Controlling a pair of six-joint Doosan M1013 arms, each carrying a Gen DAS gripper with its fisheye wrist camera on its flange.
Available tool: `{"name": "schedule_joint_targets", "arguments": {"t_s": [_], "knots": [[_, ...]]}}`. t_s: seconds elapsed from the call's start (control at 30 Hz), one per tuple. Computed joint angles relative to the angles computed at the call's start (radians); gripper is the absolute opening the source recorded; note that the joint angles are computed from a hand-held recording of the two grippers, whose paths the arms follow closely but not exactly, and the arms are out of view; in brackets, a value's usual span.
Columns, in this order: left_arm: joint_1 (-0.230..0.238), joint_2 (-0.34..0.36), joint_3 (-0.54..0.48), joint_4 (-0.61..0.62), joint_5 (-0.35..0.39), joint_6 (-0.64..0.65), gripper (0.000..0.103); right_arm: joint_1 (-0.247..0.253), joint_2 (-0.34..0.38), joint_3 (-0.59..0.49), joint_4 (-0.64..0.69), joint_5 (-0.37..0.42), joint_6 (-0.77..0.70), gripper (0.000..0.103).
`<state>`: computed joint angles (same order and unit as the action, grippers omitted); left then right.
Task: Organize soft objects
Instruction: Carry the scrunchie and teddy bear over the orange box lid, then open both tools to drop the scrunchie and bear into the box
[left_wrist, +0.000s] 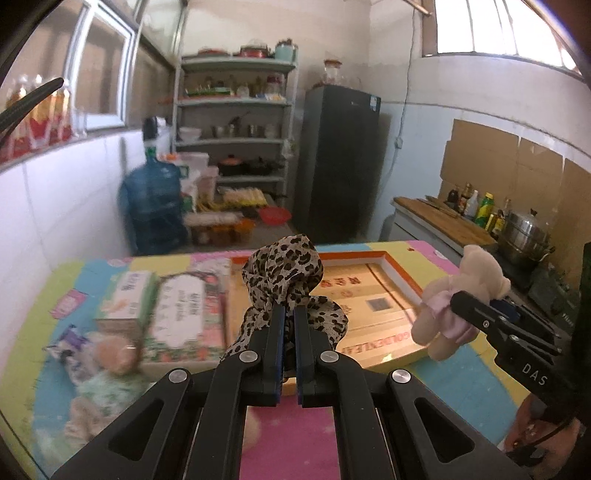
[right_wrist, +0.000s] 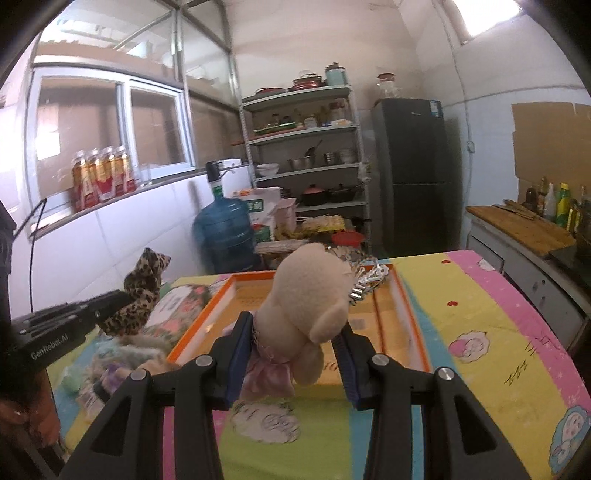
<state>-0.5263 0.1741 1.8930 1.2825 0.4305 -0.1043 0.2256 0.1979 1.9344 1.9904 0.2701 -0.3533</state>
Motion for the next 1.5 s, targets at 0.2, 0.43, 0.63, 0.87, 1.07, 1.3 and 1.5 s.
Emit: {"name": "schedule_joint_targets", "arguments": {"t_s": [0.2,0.43,0.63,0.87,1.07,1.3,1.5], "knots": [[0.025,0.075,-0.094,-0.243,-0.016,0.210,0.004,-0.034,0.042,-0.053,-0.123,0.023,0.144,0.043],[0.040,0.161,-0.189,-0.401,0.032,0.362,0.004,-0.045,0.129,-0.157,-0.503,0.062,0.504,0.043],[0.053,0.226,-0.249,-0.526,0.062,0.474,0.004,-0.053,0.191,-0.222,-0.717,0.123,0.727,0.043],[0.063,0.253,-0.268,-0.561,0.071,0.493,0.004,-0.053,0.239,-0.275,-0.825,0.163,0.841,0.043],[0.068,0.273,-0.286,-0.592,0.084,0.514,0.004,-0.051,0.276,-0.322,-0.913,0.202,0.933,0.043],[0.070,0.287,-0.289,-0.579,0.081,0.506,0.008,-0.050,0.290,-0.334,-0.963,0.202,0.985,0.048],[0.072,0.274,-0.263,-0.498,0.023,0.438,0.064,-0.050,0.291,-0.334,-0.969,0.191,0.998,0.059]]}}
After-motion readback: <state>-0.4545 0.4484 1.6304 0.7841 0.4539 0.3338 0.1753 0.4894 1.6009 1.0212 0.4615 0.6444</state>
